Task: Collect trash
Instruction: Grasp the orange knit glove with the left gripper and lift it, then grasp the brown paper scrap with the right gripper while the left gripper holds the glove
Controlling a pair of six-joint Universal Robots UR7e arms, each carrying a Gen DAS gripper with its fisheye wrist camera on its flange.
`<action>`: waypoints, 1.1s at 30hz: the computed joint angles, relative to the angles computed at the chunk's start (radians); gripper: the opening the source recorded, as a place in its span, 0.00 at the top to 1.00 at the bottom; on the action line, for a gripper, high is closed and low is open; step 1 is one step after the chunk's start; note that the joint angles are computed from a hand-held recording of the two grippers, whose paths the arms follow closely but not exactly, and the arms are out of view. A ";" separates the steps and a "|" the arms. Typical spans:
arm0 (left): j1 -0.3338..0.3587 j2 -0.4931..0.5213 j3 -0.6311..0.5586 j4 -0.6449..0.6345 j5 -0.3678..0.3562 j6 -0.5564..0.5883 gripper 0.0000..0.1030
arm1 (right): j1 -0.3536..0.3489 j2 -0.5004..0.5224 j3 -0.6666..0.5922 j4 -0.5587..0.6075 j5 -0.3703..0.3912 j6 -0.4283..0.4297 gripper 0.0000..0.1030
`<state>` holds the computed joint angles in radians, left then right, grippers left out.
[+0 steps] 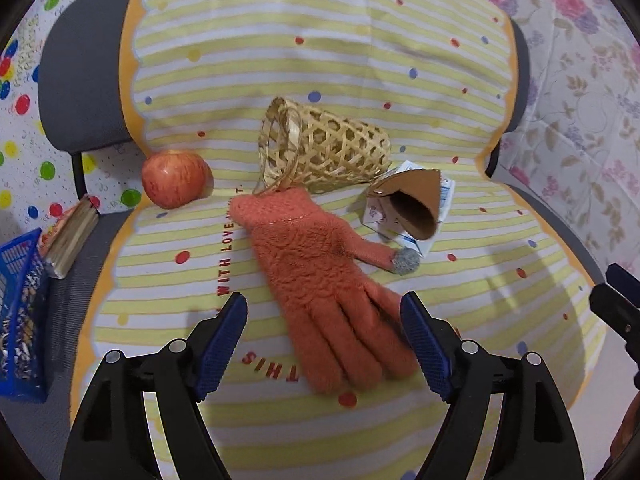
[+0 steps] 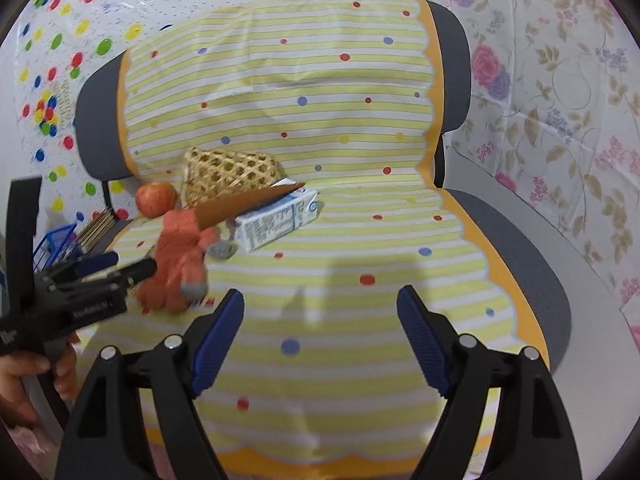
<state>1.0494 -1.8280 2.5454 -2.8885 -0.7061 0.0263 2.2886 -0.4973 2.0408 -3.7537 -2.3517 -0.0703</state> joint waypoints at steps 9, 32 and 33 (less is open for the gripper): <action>0.063 0.190 -0.108 0.043 0.042 -0.082 0.23 | -0.022 0.012 -0.042 0.024 -0.016 0.008 0.60; 0.034 -0.337 -0.017 0.106 -0.106 0.101 0.84 | 0.041 0.112 -0.225 0.164 0.067 -0.006 0.48; 0.038 -0.346 -0.018 0.111 -0.117 0.100 0.84 | 0.041 0.123 -0.243 0.170 0.067 -0.017 0.54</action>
<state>1.0878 -2.1743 2.5277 -2.7778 -0.8229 0.1260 2.3298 -0.3745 1.7979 -3.5834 -2.2842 -0.0877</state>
